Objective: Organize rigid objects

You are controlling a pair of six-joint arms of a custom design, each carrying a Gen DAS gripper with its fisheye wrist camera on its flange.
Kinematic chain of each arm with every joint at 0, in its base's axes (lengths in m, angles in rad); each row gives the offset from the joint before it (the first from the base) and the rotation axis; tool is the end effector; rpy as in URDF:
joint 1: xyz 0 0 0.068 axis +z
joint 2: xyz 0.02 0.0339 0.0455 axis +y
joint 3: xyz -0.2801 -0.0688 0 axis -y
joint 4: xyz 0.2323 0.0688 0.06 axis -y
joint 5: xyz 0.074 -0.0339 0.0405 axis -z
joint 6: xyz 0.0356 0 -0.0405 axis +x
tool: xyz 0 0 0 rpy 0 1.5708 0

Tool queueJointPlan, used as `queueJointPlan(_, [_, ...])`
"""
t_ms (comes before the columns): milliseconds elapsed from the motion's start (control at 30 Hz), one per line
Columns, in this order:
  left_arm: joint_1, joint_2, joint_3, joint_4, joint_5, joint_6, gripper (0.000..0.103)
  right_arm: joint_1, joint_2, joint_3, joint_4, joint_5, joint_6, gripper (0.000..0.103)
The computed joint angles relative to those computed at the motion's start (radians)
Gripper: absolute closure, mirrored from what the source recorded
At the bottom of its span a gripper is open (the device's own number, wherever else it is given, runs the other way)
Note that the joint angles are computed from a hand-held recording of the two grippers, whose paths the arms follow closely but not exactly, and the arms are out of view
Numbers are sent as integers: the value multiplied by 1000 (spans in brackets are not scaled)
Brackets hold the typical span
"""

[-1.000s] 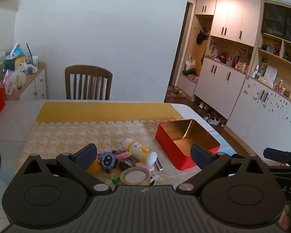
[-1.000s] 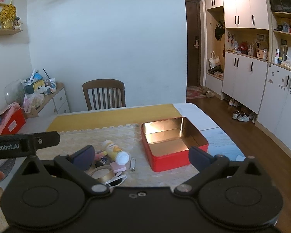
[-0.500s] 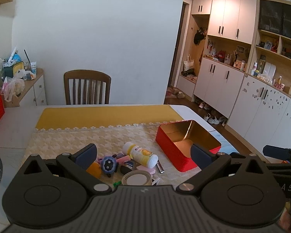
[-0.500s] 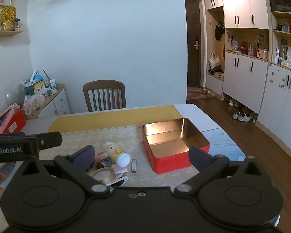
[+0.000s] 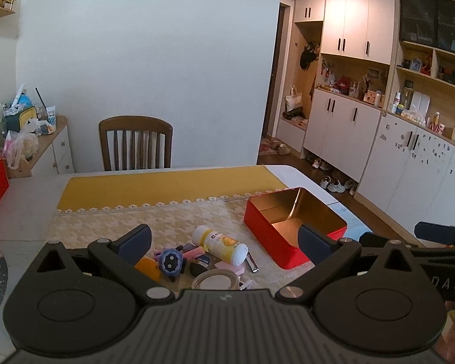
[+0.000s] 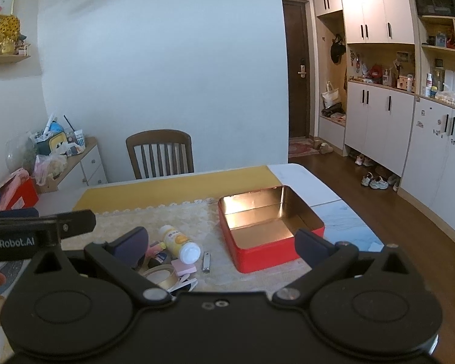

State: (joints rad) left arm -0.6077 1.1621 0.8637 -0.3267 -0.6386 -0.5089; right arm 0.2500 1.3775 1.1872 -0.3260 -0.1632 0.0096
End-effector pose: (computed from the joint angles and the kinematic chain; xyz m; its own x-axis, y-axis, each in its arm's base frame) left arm 0.2022 -0.1148 0.2996 -0.4496 -0.1638 -0.8781 -0.1802 0.9795 -0.0905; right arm 0.2898 0.0800 0.3495 -0.4820 -0.1133 -0.8688 -0.3764 0.9222 0.0886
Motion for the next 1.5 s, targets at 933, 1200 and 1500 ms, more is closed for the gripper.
queueJointPlan(933, [24,-20,-24,-48,27,-39,0,7,9,-14,-16,0,-1,0])
queueJointPlan(1200, [21,-39,-47,-72,29,-78,0,24,11,-11,-40,6,-12,0])
queueJointPlan(1500, [23,-42,-52,-71,28,-89,0,22,23,-1,-41,-5,-18,0])
